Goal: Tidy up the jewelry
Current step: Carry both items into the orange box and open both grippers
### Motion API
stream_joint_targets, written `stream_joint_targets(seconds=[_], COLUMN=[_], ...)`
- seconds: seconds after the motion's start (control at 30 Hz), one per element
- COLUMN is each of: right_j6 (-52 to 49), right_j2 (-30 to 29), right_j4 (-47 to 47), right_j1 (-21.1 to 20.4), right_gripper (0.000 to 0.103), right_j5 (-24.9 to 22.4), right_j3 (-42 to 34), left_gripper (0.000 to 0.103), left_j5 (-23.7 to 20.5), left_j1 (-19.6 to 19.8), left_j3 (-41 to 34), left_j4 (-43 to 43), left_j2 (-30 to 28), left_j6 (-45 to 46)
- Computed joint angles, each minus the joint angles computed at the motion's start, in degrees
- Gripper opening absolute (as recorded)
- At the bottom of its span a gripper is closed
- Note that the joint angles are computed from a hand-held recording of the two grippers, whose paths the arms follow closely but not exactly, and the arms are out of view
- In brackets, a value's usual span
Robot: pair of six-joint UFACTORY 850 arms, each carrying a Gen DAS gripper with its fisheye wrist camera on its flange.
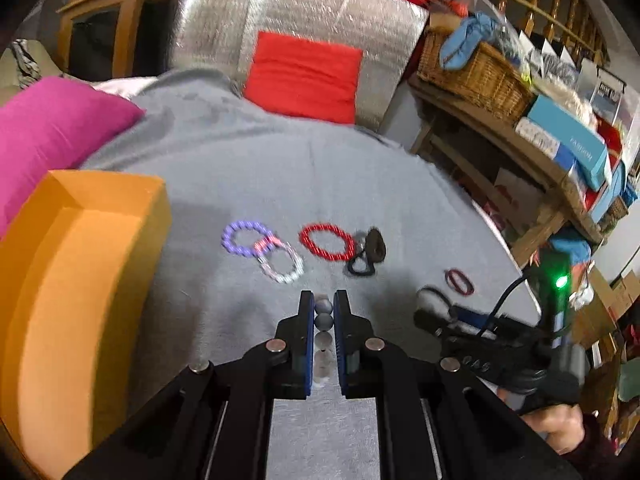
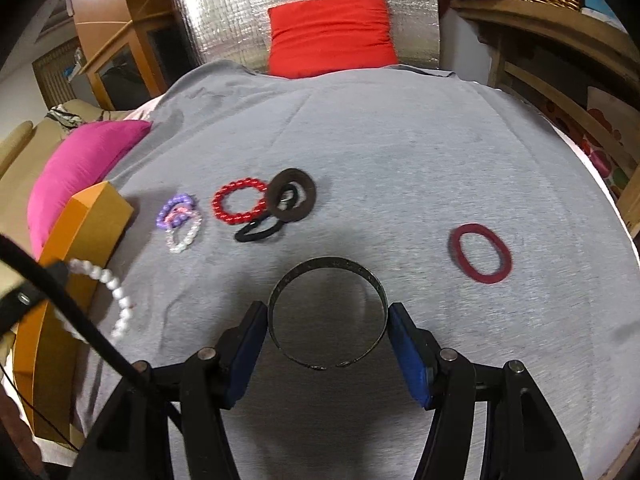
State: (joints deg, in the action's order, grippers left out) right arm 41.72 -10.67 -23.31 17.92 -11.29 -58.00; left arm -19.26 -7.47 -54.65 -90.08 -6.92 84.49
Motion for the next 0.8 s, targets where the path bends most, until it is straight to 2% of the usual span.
stream_joint_targets(seconds=[0.1,0.2,0.27,0.33,0.43,0.53,0.73,0.8], right_j6=[0.06,11.05,12.96,7.54,5.4,-3.26,-13.25,-19.38], right_j2=[0.09,-0.11,-0.29,-1.42,-3.97,-7.01,-15.52,-19.53], right_j4=[-0.56,-12.34,-14.04,-8.13,-6.65,1.84,10.77,17.87], right_j1=[1.03,2.85,3.8,5.27,8.1,10.41,14.44,15.32], right_gripper=[0.065,0.065,0.065,0.065,0.065,0.065,0.065,0.065], right_j5=[1.18,2.29,3.2,3.25,1.66,0.24,-6.47,-9.68], right_j3=[0.26,0.15,-0.24,-2.18,-6.84,-12.84,-28.23,-35.02], left_gripper=[0.009,0.009,0.009,0.009,0.009,0.009,0.009,0.009], left_j5=[-1.28,-2.22,-2.15,-2.43,-1.22,0.2,8.92,11.24], left_j1=[2.25,5.03,6.98,9.22,12.27,15.53,19.04,19.6], left_j3=[1.19,2.61,3.4,3.98,5.02,5.67,5.22,4.32], left_j4=[-3.69,-7.37,-9.32,-10.82,-13.98,-16.78,-38.63,-47.37], left_j2=[2.9,6.04,7.81,9.35,11.28,11.94,9.07,6.84], left_j6=[3.12,6.35,7.78,8.9,12.01,13.98,33.24,40.43])
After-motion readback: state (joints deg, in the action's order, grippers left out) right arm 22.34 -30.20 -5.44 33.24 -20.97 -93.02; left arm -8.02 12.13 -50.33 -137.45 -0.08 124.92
